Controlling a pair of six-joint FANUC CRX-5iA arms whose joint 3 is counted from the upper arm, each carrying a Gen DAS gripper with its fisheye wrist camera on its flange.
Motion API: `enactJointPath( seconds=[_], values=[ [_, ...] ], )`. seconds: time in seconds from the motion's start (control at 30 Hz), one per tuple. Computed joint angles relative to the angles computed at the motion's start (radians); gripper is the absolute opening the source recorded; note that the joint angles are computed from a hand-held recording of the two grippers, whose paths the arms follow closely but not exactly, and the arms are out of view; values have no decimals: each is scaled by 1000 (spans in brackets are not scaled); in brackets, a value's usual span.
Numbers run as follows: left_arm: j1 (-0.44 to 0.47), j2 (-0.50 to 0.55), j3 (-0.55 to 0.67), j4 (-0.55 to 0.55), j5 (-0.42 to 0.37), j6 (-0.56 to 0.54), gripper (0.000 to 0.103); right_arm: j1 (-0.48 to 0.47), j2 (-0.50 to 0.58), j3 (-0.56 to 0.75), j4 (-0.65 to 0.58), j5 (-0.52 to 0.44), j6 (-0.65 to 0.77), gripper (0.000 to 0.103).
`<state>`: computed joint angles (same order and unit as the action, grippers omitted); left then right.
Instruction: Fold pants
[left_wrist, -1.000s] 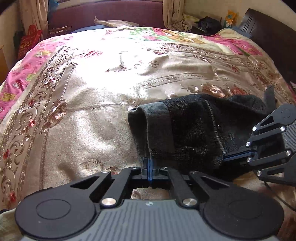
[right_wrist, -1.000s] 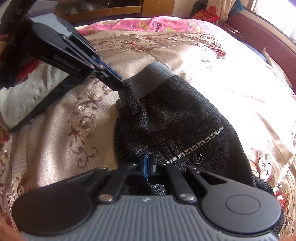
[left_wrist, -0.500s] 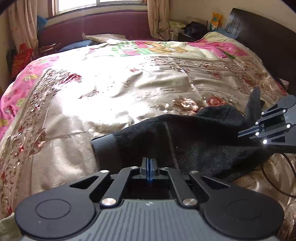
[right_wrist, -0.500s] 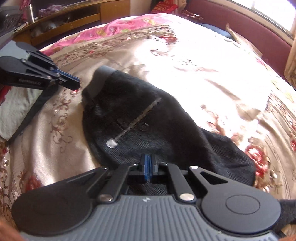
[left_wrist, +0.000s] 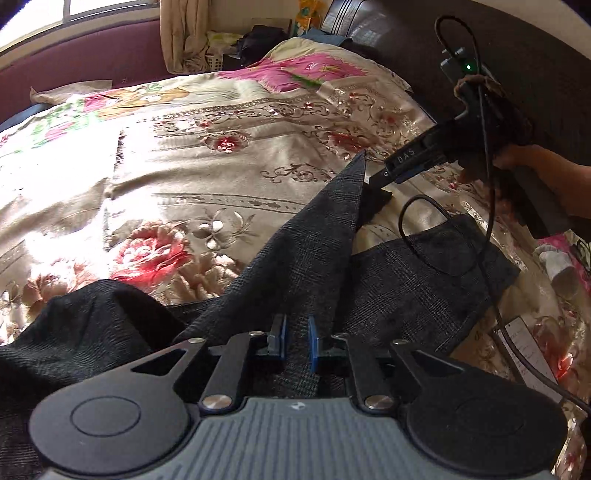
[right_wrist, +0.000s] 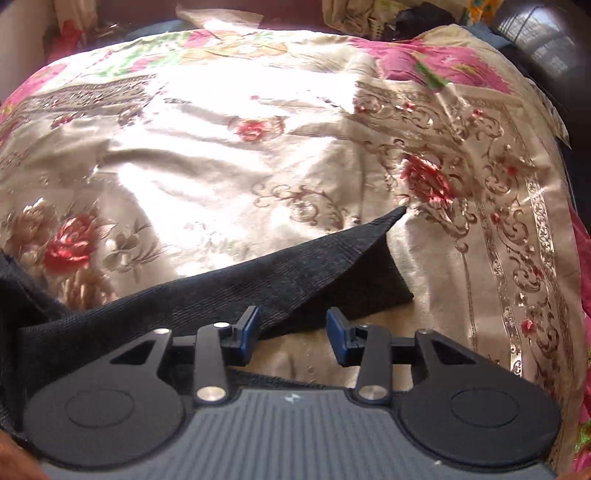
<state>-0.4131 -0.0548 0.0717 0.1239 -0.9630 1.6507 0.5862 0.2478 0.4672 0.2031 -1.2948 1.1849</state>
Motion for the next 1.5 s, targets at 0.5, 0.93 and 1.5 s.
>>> enactJointPath(
  seconds=[0.5,0.93,1.5],
  values=[
    [-103,301,327,-138,-41,123,38,-199,203,253,-288,-30,-4,3],
    [-251,375,500,-409,-89,183,56,-330,-54,156,-492,-18,-43,3],
    [-371,476,697,-644,-276,308,25,-330,-97,182,-491,-57,-51,3]
  ],
)
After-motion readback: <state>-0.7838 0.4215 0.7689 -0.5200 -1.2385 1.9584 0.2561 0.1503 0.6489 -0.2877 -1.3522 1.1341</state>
